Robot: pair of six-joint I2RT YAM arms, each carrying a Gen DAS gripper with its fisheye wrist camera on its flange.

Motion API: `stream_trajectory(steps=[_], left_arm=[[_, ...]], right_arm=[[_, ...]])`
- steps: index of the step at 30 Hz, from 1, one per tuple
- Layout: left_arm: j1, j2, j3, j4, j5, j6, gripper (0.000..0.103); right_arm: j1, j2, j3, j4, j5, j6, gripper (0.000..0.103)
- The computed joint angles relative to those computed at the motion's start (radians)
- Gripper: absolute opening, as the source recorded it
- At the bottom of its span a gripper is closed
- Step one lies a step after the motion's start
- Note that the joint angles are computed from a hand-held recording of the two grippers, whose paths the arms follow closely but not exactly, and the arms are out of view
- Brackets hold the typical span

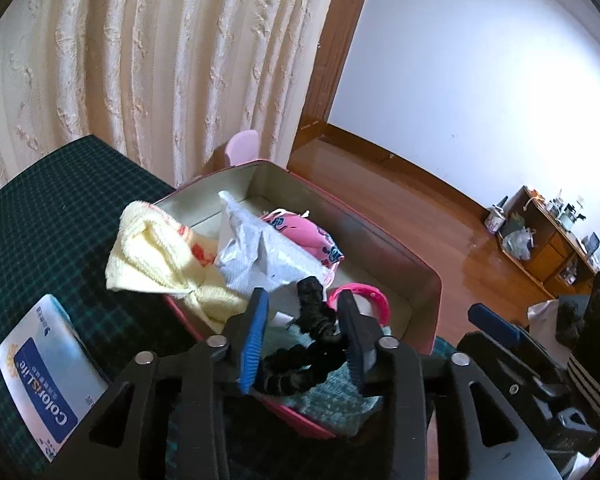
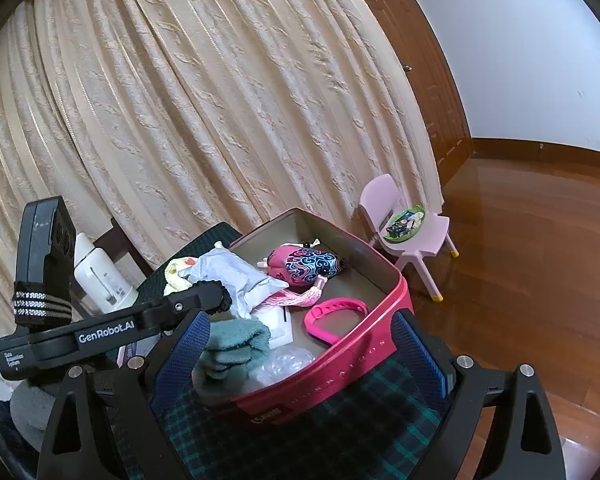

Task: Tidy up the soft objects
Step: 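Move both grippers back from the tin box over the table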

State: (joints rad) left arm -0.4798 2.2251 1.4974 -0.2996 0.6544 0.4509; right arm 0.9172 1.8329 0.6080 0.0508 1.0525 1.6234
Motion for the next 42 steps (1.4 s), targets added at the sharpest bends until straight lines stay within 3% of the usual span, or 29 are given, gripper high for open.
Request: stream_trajectory(steps=[5, 13, 23, 32, 38, 42], left_arm=[[0.024, -0.021, -0.025, 0.017, 0.028, -0.018, 0.058], [0.077, -0.056, -0.048, 0.037, 0.034, -0.02, 0.059], [0.169, -0.092, -0.096, 0.098, 0.017, -0.034, 0.059], [0.201, -0.112, -0.091, 0.072, 0.047, -0.019, 0.059], [0.241, -0.13, -0.125, 0.062, 0.046, 0.026, 0.059], [0.281, -0.115, -0.126, 0.042, 0.031, 0.05, 0.059]], right_arm=[[0.003, 0.0, 0.008, -0.005, 0.001, -0.005, 0.095], [0.004, -0.01, 0.027, -0.022, 0.011, -0.029, 0.095], [-0.036, -0.001, 0.076, 0.089, -0.014, -0.247, 0.095], [-0.003, 0.024, 0.126, 0.054, -0.012, -0.252, 0.095], [0.055, 0.099, 0.176, 0.111, -0.085, -0.292, 0.095], [0.071, 0.19, 0.25, 0.188, -0.178, -0.409, 0.094]])
